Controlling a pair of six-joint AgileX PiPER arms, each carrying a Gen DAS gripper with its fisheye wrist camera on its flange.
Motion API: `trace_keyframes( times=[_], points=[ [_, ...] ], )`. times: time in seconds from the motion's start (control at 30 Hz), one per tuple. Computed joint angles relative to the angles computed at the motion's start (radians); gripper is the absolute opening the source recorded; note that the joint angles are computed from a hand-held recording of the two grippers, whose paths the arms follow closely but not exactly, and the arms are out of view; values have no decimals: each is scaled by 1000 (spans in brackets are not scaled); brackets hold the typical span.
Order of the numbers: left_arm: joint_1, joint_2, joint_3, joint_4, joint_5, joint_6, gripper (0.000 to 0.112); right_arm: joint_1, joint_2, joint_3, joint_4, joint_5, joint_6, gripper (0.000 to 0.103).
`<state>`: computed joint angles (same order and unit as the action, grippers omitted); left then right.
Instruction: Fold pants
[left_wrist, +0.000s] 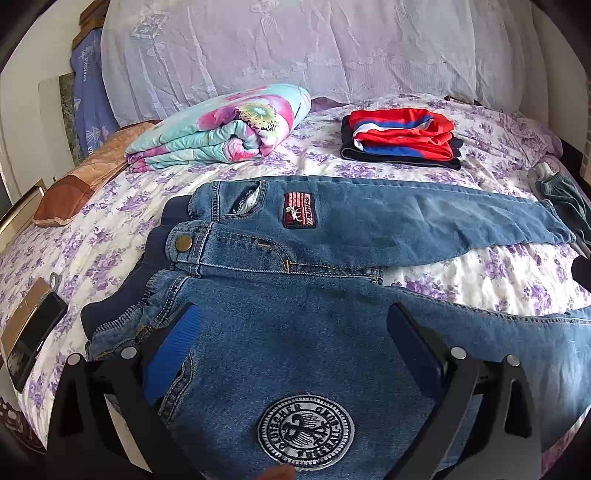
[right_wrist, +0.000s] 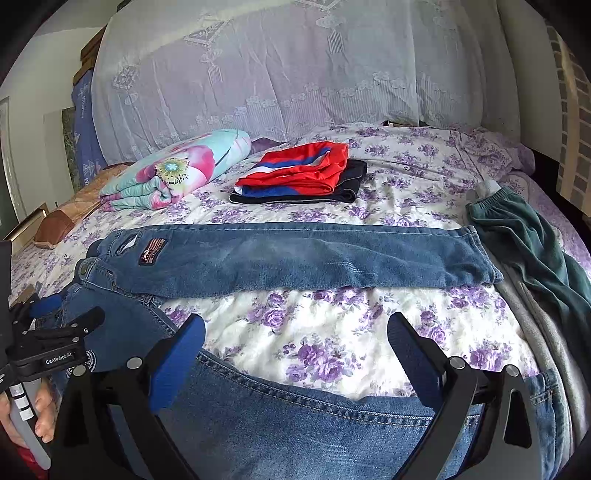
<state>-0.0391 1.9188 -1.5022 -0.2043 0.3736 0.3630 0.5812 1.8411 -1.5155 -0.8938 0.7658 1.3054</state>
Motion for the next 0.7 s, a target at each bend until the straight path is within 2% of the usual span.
trace_keyframes(
  times=[0.27,0.43,0.53,0.7],
  points=[
    [11,20,-20,10,8,-11,98,1,17,-9,17,-8,-19,99],
    [26,56,-90,22,42,6,98,-29,46,-78,119,-35,-167,99],
    [41,99,-196,38,92,19,98,-80,82,-164,265,-52,-345,99],
    [77,224,-477,70,246,13,98,-133,181,-361,385,28,-516,99]
  ],
)
